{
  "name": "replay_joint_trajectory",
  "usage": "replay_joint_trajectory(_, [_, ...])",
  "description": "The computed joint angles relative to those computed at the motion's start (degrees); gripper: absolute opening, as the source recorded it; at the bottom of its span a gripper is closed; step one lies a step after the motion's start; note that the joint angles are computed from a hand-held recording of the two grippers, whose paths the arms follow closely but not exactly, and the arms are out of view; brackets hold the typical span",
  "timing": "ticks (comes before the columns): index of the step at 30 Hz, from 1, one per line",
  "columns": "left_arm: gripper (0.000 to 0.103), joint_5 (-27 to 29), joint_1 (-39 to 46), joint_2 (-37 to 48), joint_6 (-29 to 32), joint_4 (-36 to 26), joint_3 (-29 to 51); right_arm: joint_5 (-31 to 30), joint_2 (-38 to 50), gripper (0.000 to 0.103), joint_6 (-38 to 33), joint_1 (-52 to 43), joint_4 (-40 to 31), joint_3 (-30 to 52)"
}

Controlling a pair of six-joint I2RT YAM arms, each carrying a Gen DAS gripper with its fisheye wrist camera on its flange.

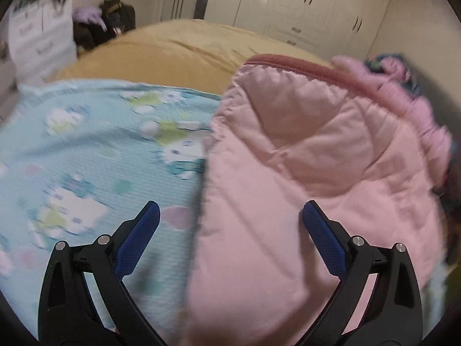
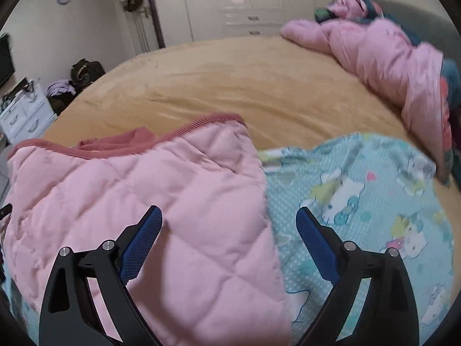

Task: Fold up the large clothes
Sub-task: 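Open both grippers and regrasp the folded jacket edge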

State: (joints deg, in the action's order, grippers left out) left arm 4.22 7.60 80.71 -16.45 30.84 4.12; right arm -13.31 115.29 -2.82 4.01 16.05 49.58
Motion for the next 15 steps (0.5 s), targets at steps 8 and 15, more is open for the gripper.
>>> replay_joint_trajectory(8, [0.014,-8.64,-8.54,-2.28,0.31,-1.17,1.27,-5.01,-1.09,0.018,0.15,0.19,6.50,-2.15])
replay_joint_trajectory(15, [0.013,-11.29,-9.90,-24.71,1.59,-16.60,4.04,-8.39,-12.43,0.016,3.33,-2.39,10.51,-4.15])
